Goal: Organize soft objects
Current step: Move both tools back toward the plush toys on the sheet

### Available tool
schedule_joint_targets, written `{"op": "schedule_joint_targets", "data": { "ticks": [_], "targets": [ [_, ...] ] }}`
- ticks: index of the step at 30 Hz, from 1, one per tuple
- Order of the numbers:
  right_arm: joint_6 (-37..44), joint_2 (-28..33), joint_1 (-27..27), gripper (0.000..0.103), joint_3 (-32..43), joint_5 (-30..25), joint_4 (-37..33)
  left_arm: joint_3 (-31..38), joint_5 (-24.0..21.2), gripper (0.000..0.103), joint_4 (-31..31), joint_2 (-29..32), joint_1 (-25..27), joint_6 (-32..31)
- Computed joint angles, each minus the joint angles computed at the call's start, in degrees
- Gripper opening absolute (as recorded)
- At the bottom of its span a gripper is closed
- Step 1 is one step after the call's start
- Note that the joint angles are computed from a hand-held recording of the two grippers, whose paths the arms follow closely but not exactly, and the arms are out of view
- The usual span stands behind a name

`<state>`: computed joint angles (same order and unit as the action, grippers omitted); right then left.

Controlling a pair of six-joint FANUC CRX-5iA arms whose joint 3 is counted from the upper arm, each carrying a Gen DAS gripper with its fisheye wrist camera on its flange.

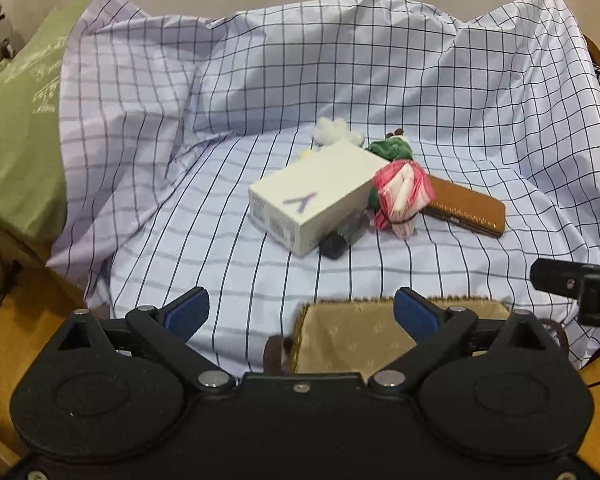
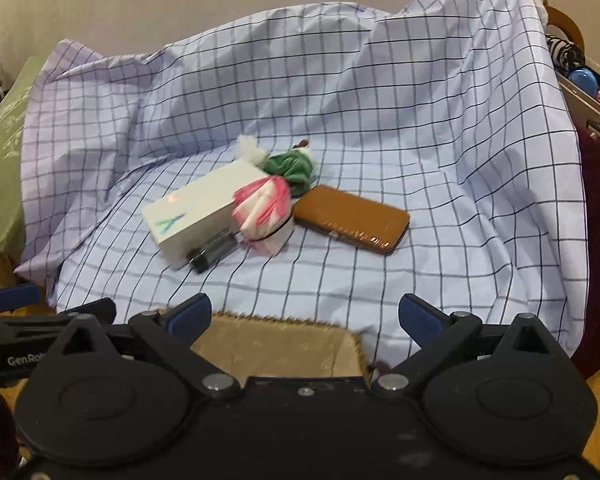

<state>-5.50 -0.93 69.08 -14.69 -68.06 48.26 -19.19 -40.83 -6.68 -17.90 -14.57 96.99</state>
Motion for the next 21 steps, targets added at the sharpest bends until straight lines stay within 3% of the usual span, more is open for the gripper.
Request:
{"op": "schedule_joint_targets", "data": {
  "ticks": [9,21],
  "targets": [
    [4.83,3.09,-5.79,0.095,3.57,2.66,-1.67,4.57,1.43,0.096,-1.29,6.01,-2.3,-1.93],
    [12.5,11.81,-13.78,0.091,12.65,7.68,-1.5,10.26,3.86,0.095,1.94,12.99,1.04,-4.14]
  ]
}}
